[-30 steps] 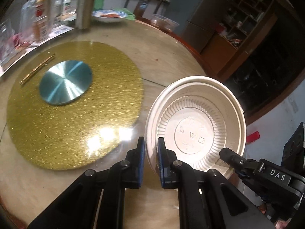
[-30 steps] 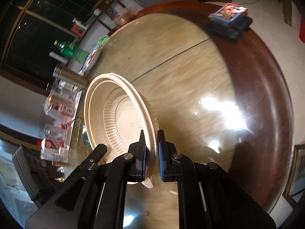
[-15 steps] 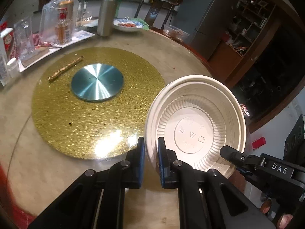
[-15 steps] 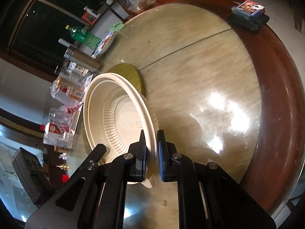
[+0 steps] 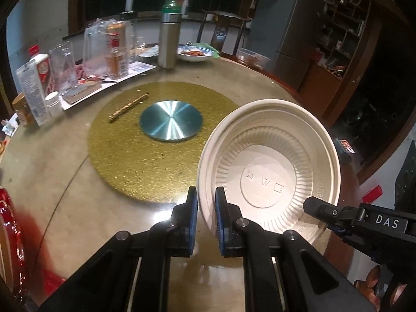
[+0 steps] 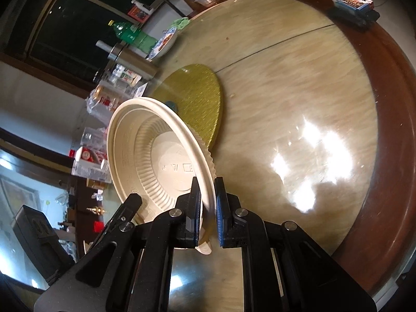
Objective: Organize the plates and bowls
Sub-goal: 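Lift the beige ribbed bowl and carry it to the red plate stack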
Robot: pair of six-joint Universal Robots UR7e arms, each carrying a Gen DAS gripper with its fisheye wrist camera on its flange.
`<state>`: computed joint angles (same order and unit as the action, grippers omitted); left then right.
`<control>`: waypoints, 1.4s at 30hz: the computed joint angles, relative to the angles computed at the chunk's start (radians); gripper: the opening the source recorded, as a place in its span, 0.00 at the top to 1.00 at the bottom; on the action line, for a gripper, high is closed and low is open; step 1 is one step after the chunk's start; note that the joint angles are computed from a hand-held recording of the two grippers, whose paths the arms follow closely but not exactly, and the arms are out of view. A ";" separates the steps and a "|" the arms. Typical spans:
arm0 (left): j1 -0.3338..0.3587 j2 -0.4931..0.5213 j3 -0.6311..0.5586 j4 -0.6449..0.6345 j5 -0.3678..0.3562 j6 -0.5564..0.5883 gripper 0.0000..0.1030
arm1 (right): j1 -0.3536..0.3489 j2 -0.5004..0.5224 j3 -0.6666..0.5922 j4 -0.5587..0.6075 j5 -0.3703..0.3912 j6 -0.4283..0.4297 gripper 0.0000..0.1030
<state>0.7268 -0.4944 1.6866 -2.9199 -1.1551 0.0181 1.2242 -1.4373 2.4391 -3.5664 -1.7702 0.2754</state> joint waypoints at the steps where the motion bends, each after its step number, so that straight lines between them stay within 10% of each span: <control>1: 0.003 -0.004 0.005 -0.006 0.004 0.002 0.89 | 0.006 0.007 0.000 -0.006 -0.003 -0.002 0.91; 42: 0.078 -0.293 0.269 -0.281 0.145 0.024 0.89 | 0.290 0.270 -0.137 -0.038 -0.007 -0.116 0.91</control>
<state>0.8050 -0.7877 1.9552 -3.2006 -1.0104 0.0419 1.5141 -1.1668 2.3018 -3.6043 -1.7768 0.1592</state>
